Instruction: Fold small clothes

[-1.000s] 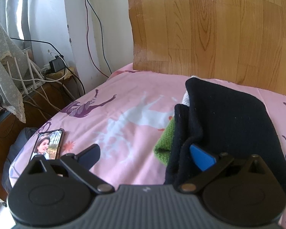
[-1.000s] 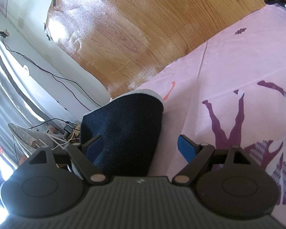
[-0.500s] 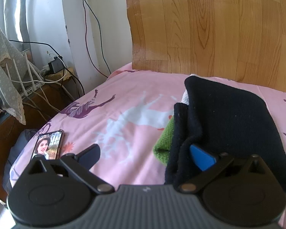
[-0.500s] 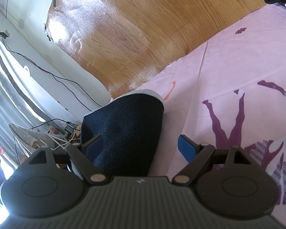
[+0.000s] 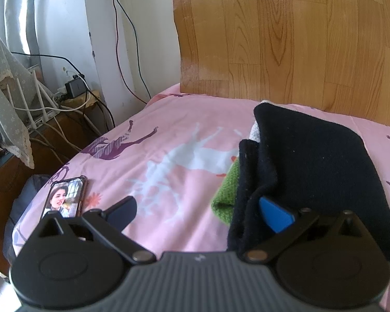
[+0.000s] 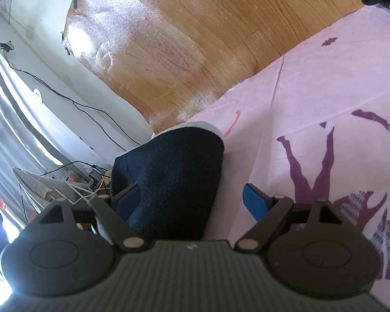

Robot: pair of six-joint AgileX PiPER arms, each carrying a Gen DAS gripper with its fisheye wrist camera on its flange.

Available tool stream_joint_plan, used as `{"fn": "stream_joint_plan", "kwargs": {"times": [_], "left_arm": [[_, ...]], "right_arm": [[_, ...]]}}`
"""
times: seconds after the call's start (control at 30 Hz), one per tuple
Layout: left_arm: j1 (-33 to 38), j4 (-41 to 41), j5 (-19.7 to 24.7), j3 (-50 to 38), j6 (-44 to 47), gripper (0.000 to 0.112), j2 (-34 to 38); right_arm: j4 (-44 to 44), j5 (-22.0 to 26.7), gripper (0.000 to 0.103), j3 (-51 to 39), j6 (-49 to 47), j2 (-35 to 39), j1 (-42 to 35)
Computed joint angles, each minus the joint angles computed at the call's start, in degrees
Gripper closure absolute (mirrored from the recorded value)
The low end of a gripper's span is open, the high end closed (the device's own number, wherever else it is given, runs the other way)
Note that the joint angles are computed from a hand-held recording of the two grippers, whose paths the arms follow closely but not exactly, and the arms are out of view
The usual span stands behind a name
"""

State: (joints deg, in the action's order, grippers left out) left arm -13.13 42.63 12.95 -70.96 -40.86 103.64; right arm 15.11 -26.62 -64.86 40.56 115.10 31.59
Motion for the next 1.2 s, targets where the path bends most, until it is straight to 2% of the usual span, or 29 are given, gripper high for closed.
{"fn": "stream_joint_plan", "kwargs": {"times": [0.27, 0.43, 0.57, 0.7, 0.97, 1.2], "left_arm": [[0.2, -2.5, 0.1, -0.4, 2.8, 0.009, 0.1], [1.7, -12.8, 0.1, -1.5, 13.0, 0.009, -0.5], [2.4, -8.3, 0.1, -2.2, 8.7, 0.009, -1.0], [2.7, -3.9, 2.0, -4.2, 4.6, 0.009, -0.1], [3.7, -5.9, 3.6, -6.0, 7.2, 0.009, 1.7], [5.0, -14.8, 4.3, -7.1, 15.9, 0.009, 2.7]], "right_arm": [[-0.2, 0.2, 0.015, -0.1, 0.0, 0.0, 0.0], [-0.2, 0.2, 0.015, -0.2, -0.1, 0.1, 0.0], [-0.1, 0.2, 0.015, -0.2, -0.1, 0.1, 0.0], [0.0, 0.3, 0.015, -0.3, -0.2, 0.1, 0.0], [0.1, 0.3, 0.015, -0.3, -0.3, 0.1, 0.0], [0.1, 0.3, 0.015, -0.3, -0.3, 0.1, 0.0]]}}
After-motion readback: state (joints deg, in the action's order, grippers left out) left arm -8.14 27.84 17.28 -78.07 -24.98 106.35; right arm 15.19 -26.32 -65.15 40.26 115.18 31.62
